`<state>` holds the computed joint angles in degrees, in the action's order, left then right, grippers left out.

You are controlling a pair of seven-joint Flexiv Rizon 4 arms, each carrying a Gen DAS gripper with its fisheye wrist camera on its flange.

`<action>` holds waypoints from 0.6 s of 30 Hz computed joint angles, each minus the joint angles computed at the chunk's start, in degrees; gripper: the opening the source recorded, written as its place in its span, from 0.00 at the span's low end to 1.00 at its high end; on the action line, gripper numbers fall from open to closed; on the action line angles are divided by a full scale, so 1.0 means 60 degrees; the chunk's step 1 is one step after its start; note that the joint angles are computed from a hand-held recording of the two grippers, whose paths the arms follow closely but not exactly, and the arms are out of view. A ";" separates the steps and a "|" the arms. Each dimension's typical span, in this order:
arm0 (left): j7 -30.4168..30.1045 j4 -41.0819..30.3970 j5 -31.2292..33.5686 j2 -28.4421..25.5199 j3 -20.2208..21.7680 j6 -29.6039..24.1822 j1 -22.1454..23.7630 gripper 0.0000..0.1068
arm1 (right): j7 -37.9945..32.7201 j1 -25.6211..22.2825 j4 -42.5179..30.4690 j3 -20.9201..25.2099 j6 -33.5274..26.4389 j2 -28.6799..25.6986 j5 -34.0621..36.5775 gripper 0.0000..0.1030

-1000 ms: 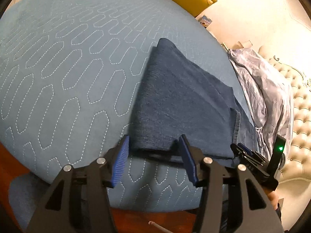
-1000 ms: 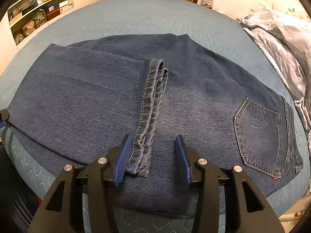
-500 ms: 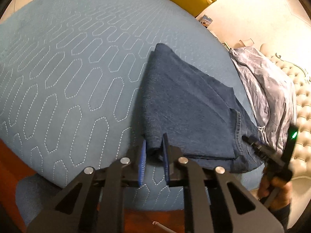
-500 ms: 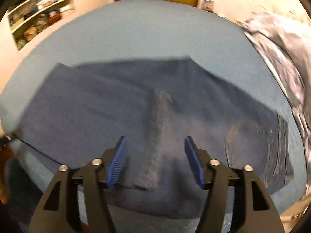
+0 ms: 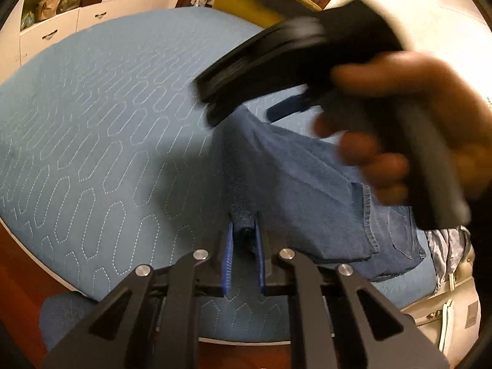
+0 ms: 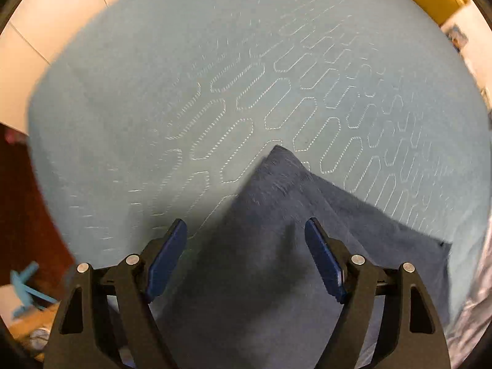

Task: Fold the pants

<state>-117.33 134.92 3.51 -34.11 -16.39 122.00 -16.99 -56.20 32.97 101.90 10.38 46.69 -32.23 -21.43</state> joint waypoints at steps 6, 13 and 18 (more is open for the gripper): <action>-0.0507 0.0070 0.0597 -0.0471 -0.0298 0.1189 0.0417 0.14 | 0.0028 -0.0032 0.0249 -0.0100 0.0283 -0.0014 -0.0205 0.16; -0.1343 -0.0049 -0.0057 -0.1099 -0.0132 0.1768 -0.0399 0.69 | 0.0162 -0.0365 0.0467 0.0031 0.0725 0.0367 0.0312 0.13; -0.1073 -0.0745 -0.2337 -0.1190 0.0659 0.1156 -0.2231 0.42 | -0.0028 -0.0952 0.1147 0.0340 0.1600 0.1047 0.1046 0.13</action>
<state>-123.77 130.45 -10.51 -41.25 -12.44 128.94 -30.38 -56.37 27.26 108.78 12.42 56.29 -25.95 -15.16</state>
